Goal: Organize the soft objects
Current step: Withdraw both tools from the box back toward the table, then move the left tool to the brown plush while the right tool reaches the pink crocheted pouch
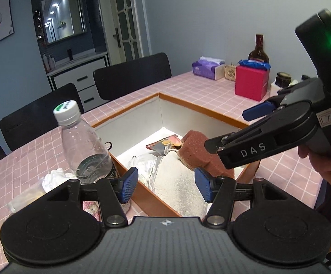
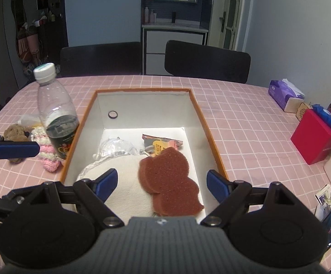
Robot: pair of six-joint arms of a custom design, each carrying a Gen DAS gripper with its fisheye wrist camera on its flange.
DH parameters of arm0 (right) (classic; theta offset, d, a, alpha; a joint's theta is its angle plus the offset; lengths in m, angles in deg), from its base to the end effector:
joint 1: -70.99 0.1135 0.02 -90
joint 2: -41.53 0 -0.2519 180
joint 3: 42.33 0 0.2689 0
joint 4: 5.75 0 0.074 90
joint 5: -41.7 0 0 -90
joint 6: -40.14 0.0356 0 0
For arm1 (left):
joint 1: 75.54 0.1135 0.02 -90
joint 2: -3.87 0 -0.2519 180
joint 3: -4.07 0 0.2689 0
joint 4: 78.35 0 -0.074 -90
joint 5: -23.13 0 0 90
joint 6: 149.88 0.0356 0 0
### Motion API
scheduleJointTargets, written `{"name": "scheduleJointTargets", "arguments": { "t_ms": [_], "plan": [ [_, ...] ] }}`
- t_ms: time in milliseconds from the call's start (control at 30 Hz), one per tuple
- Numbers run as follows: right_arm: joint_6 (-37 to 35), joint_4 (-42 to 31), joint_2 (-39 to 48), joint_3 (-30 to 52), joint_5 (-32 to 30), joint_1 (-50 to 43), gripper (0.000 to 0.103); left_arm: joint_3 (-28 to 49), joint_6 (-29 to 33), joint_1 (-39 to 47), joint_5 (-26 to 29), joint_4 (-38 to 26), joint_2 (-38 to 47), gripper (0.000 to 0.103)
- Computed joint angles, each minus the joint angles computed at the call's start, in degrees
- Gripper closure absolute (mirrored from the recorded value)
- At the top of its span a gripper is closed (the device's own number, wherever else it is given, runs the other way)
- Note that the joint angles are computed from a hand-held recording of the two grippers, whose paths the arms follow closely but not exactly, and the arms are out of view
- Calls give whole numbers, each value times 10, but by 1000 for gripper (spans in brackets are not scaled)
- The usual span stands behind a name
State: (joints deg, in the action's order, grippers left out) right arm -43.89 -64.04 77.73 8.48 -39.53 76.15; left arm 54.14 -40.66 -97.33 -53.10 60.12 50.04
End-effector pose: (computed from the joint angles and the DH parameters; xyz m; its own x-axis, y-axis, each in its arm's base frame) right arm 0.1558 0.0086 0.2547 -0.6819 0.0416 -0.7302 0.0924 0.9953 -0.0295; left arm 0.1824 -0.0820 0.2472 -0.3590 0.4879 -0.7957 0.6924 0.7109 0.1235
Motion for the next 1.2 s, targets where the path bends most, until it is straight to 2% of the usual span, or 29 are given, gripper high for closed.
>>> {"name": "scheduleJointTargets", "arguments": {
  "t_ms": [133,333,500,633,733,867,1033,1200],
  "plan": [
    [59,-31,-52,-14,66,91,19,-33,9,51,50,-3,-64,36],
    [182,-66,-95,-39,204,278,19,-87,58,181,179,-10,-139,36],
    [301,-84,-82,-58,341,450,19,-132,124,293,255,-16,-178,36],
    [366,-69,-38,-70,397,541,19,-162,159,373,290,-14,-194,36],
    [394,-30,7,-80,424,583,19,-168,197,456,338,-16,-172,36],
    [391,49,86,-86,444,609,19,-168,214,535,365,8,-125,36],
    [349,166,177,-81,441,609,19,-163,226,604,375,64,-47,36],
    [313,289,264,-77,407,583,19,-153,239,637,375,120,34,36]
  ]
}}
